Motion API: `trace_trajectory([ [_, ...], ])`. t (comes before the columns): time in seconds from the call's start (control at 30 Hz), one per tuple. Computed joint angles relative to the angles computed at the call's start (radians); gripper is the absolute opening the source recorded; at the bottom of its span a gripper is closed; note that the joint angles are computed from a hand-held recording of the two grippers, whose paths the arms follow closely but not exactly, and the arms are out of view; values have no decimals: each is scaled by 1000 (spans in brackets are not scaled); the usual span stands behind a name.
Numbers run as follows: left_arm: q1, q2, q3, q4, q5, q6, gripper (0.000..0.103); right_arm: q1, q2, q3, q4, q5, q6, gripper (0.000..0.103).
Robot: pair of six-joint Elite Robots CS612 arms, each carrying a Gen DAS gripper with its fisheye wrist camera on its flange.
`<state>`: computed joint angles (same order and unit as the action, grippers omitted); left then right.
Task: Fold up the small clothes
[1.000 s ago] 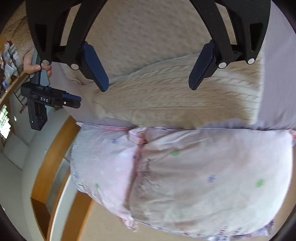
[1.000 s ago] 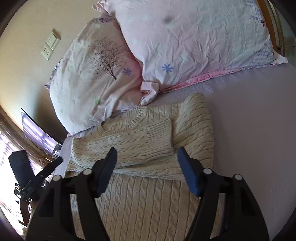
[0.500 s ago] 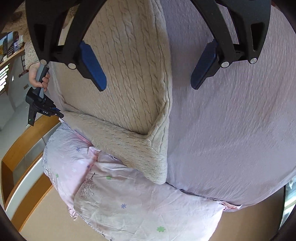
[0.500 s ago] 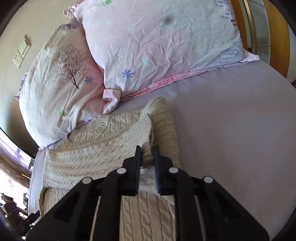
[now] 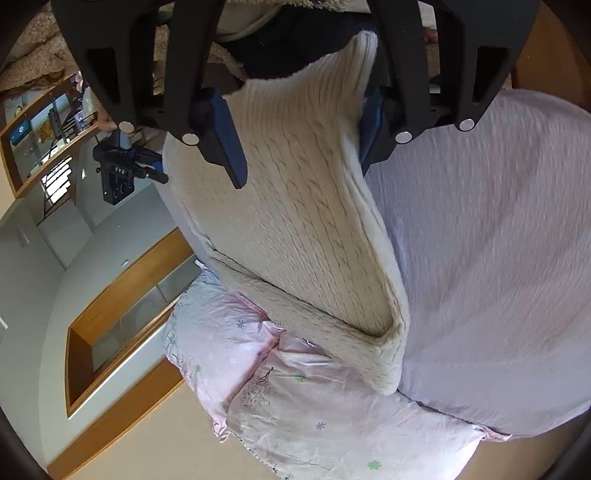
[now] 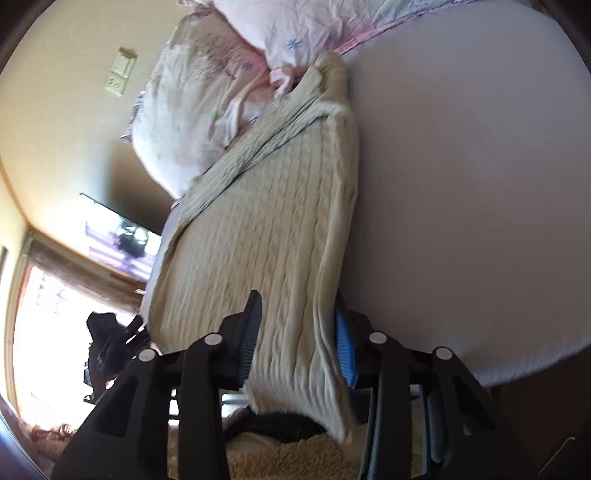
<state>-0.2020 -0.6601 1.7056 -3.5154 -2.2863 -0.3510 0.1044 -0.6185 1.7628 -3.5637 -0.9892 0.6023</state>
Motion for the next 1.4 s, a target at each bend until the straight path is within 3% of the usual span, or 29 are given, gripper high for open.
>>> trace_trajectory([
  [0.1, 1, 8, 40, -83, -26, -41, 56, 0, 15, 44, -97, 70, -9, 29],
  [0.17, -1, 5, 58, -99, -17, -48, 56, 5, 16, 54, -95, 74, -27, 25],
  [0.23, -4, 7, 62, -95, -17, -63, 56, 7, 16, 55, -76, 78, -55, 9],
  [0.27, -7, 2, 67, -80, -5, -56, 53, 13, 15, 45, -63, 74, -68, 8],
  [0.3, -12, -4, 70, -57, 6, -41, 45, 18, 13, 36, -60, 69, -84, 8],
  [0.33, -14, -8, 71, -38, 11, -33, 24, 20, 10, 28, -62, 68, -97, 8],
  [0.37, -15, -12, 68, -24, 8, -36, 12, 20, 7, 23, -85, 69, -103, 8],
  [0.57, -8, -27, -40, -12, 21, -45, 10, 16, -18, -91, -182, 13, -124, 8],
  [0.67, -11, 2, -174, 10, 110, -60, 10, 13, 17, -234, -184, -54, -108, 8],
  [0.73, -16, 48, -296, 58, 187, -91, 10, 13, 58, -340, -144, -113, -77, 8],
  [0.87, -34, 160, -563, 286, 331, -73, 10, 14, 152, -556, 76, -287, -33, 8],
  [0.93, -43, 206, -659, 409, 374, -58, 10, 20, 198, -653, 243, -391, -19, 9],
  [1.0, -42, 234, -716, 502, 377, -84, 10, 17, 237, -719, 375, -416, 30, 17],
  [1.03, -38, 239, -725, 512, 359, -102, 15, 12, 248, -737, 412, -397, 55, 29],
  [1.07, -33, 238, -724, 502, 349, -111, 43, 10, 252, -737, 414, -390, 68, 47],
  [1.1, -30, 230, -707, 479, 351, -113, 65, 8, 258, -735, 377, -383, 72, 59],
  [1.13, -27, 218, -679, 427, 368, -117, 98, 11, 257, -721, 328, -400, 67, 83],
  [1.17, -24, 208, -650, 368, 386, -116, 102, 17, 248, -698, 277, -447, 57, 101],
  [1.23, -16, 189, -620, 357, 379, -93, 102, 26, 233, -664, 202, -514, 34, 101],
  [1.33, 0, 185, -618, 456, 305, -83, 101, 21, 229, -647, 123, -491, 38, 101],
  [1.4, 4, 195, -637, 551, 253, -78, 92, 10, 228, -637, 115, -444, 75, 101],
])
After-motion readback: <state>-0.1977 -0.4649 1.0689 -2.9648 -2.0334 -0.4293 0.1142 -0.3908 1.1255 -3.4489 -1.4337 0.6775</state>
